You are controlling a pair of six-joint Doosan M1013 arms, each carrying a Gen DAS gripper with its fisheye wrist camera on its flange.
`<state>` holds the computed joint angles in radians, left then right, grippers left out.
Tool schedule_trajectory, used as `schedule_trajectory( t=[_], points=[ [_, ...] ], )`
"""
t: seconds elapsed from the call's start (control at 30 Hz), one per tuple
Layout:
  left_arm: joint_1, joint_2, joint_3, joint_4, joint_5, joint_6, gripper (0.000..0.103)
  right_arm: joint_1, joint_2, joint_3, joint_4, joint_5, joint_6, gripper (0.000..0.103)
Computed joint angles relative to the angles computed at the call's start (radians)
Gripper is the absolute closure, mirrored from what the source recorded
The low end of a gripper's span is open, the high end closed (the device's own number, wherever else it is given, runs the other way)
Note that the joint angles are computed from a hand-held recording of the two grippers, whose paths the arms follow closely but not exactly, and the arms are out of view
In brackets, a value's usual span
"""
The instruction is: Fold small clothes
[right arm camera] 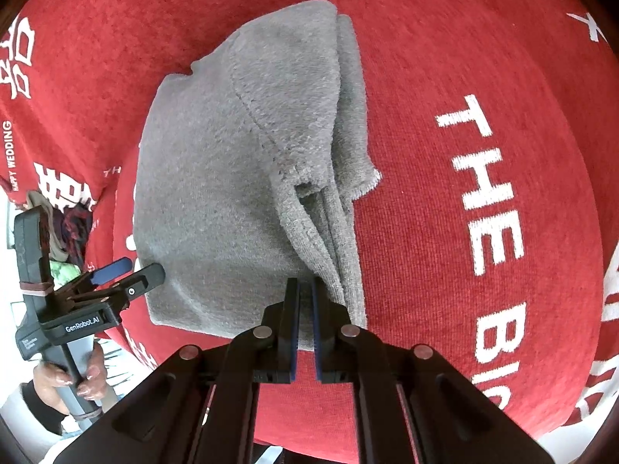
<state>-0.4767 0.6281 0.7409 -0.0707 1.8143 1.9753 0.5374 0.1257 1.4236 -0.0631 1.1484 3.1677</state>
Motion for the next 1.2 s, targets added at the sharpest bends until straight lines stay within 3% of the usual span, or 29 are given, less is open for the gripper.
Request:
schedule_trajectory(
  t=[0.23, 0.33, 0.4, 0.47, 0.57, 0.77, 0.87, 1.1, 1.2],
  points=[
    [0.000, 0.038, -0.066, -0.002, 0.038, 0.003, 0.001, -0.003, 0.002, -0.004, 0.005, 0.006, -0.005, 0.097],
    [0.024, 0.070, -0.134, -0.118, 0.093, -0.067, 0.001, -0.007, 0.000, -0.002, 0.009, 0.001, -0.007, 0.094],
    [0.043, 0.094, -0.185, -0.207, 0.122, -0.124, 0.001, -0.008, -0.006, 0.005, 0.008, -0.026, -0.006, 0.083],
    [0.053, 0.123, -0.242, -0.263, 0.158, -0.166, 0.001, -0.006, -0.011, 0.011, 0.000, -0.066, -0.001, 0.060],
    [0.061, 0.186, -0.361, -0.311, 0.233, -0.226, 0.001, -0.006, 0.000, -0.012, -0.008, -0.066, -0.026, 0.048],
    [0.056, 0.259, -0.496, -0.303, 0.308, -0.234, 0.001, -0.004, 0.004, -0.046, -0.056, -0.090, -0.046, 0.048],
    [0.053, 0.236, -0.445, -0.281, 0.279, -0.225, 0.001, -0.004, 0.001, -0.058, -0.091, -0.087, -0.047, 0.047],
    [0.043, 0.294, -0.552, -0.299, 0.333, -0.257, 0.001, -0.012, -0.014, -0.050, -0.143, -0.048, -0.028, 0.047],
    [0.033, 0.291, -0.547, -0.243, 0.299, -0.237, 0.001, -0.026, -0.035, -0.020, -0.147, -0.055, -0.004, 0.047]
  ],
)
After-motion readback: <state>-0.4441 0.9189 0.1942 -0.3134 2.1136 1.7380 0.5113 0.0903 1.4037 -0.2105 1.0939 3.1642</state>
